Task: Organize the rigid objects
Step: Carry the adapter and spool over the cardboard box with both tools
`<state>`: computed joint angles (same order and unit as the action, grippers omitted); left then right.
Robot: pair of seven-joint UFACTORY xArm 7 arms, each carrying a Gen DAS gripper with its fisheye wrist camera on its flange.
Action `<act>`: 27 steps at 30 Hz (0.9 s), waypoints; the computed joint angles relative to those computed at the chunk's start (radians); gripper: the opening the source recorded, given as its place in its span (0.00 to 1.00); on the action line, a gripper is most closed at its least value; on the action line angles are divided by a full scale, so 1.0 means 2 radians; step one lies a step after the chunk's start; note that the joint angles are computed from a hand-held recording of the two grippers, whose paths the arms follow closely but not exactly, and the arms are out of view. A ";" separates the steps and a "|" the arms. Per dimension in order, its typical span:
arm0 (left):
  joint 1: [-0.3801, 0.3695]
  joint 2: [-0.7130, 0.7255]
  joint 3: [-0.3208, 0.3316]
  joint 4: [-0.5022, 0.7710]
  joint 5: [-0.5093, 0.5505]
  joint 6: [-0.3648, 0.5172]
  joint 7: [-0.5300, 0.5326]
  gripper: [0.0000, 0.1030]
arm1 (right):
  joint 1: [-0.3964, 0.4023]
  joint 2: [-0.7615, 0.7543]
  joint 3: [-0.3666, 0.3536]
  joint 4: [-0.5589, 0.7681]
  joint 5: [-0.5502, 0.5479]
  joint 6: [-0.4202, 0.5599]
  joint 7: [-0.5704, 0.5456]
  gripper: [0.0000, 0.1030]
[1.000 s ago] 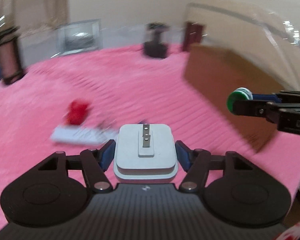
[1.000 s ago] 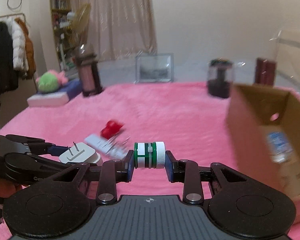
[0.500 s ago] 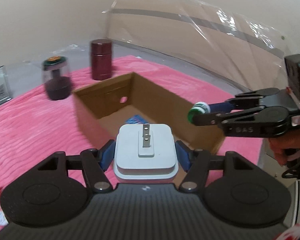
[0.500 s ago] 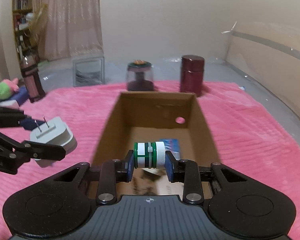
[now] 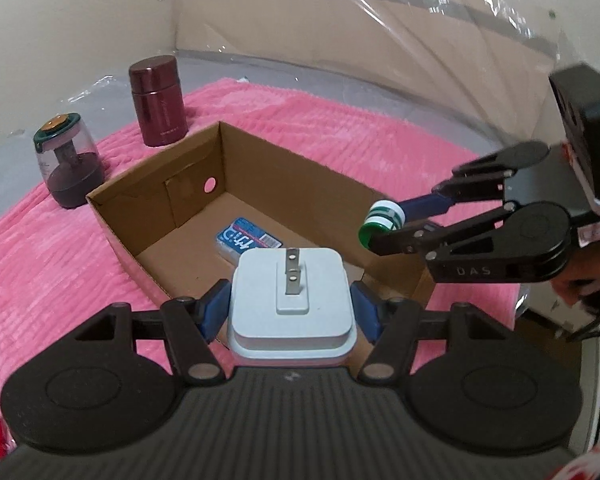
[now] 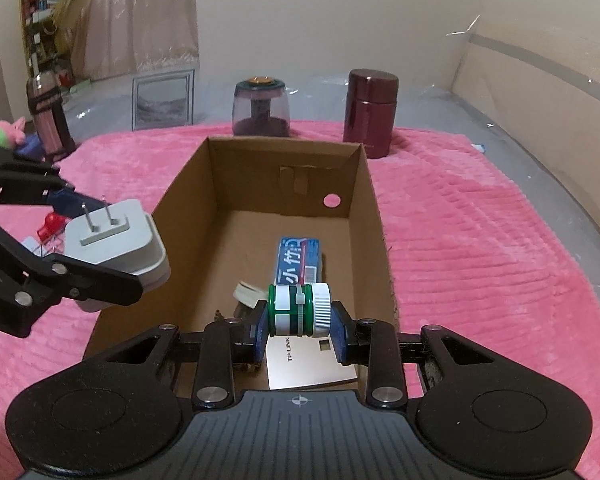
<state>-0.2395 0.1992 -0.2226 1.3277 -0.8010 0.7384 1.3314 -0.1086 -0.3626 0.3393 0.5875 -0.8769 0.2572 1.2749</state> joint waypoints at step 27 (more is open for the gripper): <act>-0.034 0.076 -0.015 0.061 0.194 -0.006 -0.057 0.58 | 0.068 0.091 -0.080 0.040 0.085 0.030 -0.183 0.27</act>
